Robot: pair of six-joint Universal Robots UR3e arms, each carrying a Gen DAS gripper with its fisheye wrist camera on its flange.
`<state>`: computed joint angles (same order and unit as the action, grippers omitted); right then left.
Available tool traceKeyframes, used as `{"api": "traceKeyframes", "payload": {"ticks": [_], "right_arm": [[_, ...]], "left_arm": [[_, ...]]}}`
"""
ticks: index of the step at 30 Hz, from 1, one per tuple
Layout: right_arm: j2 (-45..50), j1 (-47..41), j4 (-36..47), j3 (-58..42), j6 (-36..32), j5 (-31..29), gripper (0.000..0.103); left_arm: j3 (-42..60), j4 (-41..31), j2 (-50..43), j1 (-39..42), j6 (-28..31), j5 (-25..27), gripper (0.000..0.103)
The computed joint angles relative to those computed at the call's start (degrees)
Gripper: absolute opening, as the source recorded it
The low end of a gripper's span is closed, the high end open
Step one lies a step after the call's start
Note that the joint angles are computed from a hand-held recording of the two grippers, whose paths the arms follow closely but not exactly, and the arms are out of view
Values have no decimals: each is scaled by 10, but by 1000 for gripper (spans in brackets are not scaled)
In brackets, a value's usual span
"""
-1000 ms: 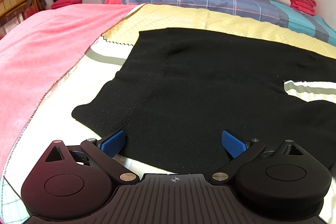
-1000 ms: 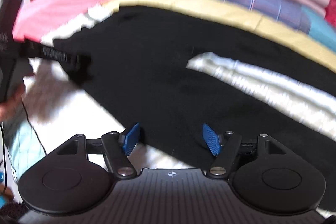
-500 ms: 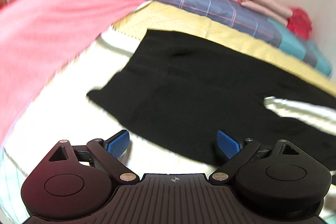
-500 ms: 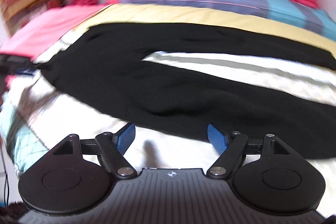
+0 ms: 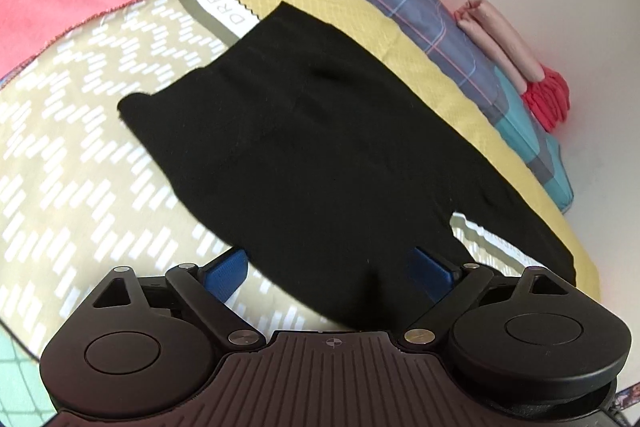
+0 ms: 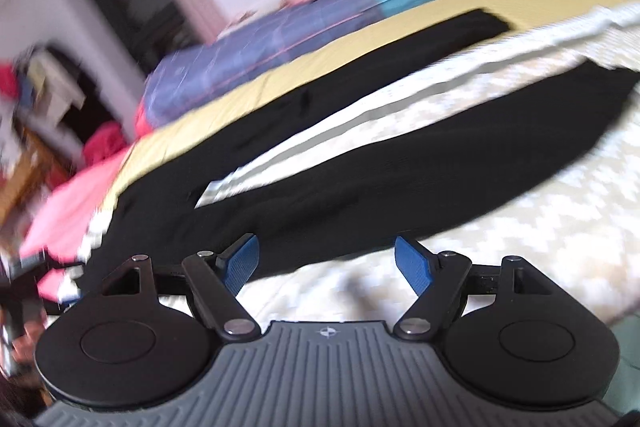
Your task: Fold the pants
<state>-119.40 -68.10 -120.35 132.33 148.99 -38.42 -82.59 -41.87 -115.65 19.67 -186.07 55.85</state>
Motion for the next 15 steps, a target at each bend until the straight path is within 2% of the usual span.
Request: {"api": "traceKeyframes", "payload": {"ticks": [2, 4, 8, 14, 15], "right_arm": [[-19, -63, 55, 0, -7, 19, 79], [1, -96, 59, -4, 21, 25, 78], [111, -88, -34, -23, 105, 4, 64], [231, -40, -194, -41, 176, 3, 62], [246, -30, -219, -45, 185, -1, 61]], "left_arm": [[-2, 19, -6, 1, -7, -2, 103], [-5, 41, -13, 4, -13, -8, 103], [-10, 84, -25, 1, -27, 3, 103], [16, 90, -54, 5, -38, 5, 103], [24, 88, -61, 5, -38, 6, 98]]}}
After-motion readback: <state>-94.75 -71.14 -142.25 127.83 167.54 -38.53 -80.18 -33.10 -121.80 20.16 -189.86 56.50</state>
